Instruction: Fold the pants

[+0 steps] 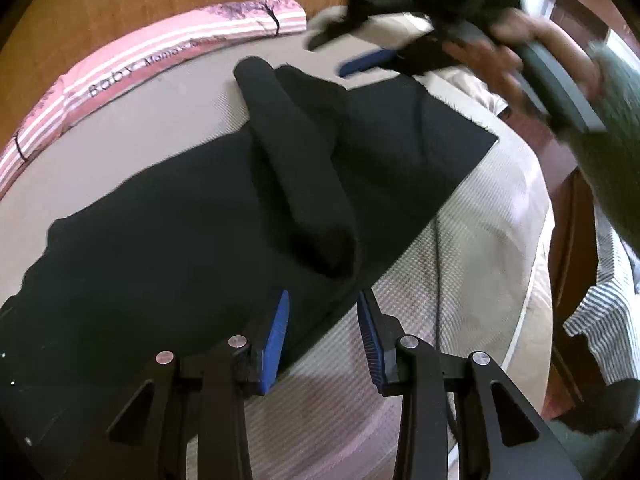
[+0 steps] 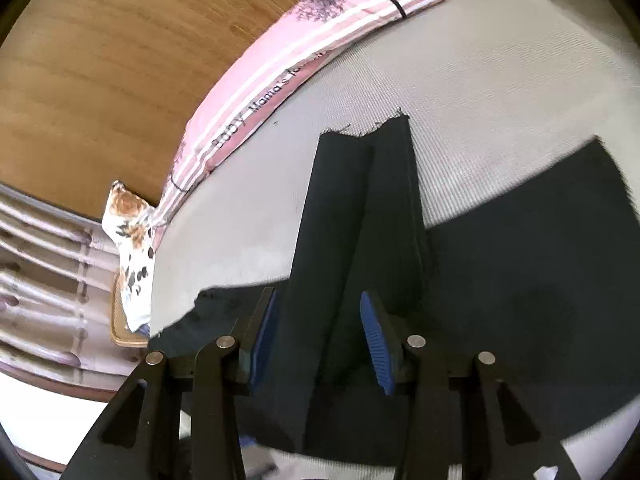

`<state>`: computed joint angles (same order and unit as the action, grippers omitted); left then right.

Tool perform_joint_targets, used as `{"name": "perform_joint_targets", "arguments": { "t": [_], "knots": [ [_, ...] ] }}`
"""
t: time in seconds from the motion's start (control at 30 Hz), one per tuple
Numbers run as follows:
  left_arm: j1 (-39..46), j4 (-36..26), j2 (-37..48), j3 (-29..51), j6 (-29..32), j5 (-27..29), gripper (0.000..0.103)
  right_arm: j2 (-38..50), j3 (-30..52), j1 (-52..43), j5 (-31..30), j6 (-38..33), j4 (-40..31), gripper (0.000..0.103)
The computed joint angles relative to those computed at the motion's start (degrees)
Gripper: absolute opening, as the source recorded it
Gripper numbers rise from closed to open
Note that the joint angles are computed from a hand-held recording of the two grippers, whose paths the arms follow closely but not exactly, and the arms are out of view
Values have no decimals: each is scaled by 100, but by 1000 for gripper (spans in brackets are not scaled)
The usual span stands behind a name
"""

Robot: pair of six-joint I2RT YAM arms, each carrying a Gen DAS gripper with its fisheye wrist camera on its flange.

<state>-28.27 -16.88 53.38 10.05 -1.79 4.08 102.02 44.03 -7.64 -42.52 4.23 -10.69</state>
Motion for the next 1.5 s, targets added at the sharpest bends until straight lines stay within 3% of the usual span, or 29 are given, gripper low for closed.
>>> {"name": "perform_joint_targets", "arguments": {
  "t": [0.13,0.2,0.37,0.53,0.67,0.73,0.77,0.9,1.1,1.27,1.5],
  "knots": [
    [-74,604,687,13,-117,-72,36,871,840,134,-33,487,213,40],
    [-100,928,1040,-7,-197,-50,30,1293,1302,210,-6,672,236,40],
    [-25,1126,1318,51,-112,187,14,2186,2333,402,235,931,84,40],
    [305,1259,1560,94,70,521,13,2633,2793,585,164,1020,140,39],
    [479,1346,1665,95,142,707,13,2865,3039,648,-54,1083,153,23],
    [591,1367,1702,96,216,783,13,2905,3080,703,-120,1104,187,8],
    [575,1391,1698,78,202,778,13,2893,3068,723,-189,1143,280,8],
    [621,1421,1687,52,241,794,13,2397,2651,732,-437,1510,770,5],
    [570,1282,1211,-30,246,653,10,919,1783,548,-817,1915,1036,5],
    [765,974,578,-13,308,611,7,-281,1347,234,-1164,2192,1015,5],
    [669,816,121,-71,406,418,7,-1312,681,-482,-1369,2064,851,4]
  ]
}}
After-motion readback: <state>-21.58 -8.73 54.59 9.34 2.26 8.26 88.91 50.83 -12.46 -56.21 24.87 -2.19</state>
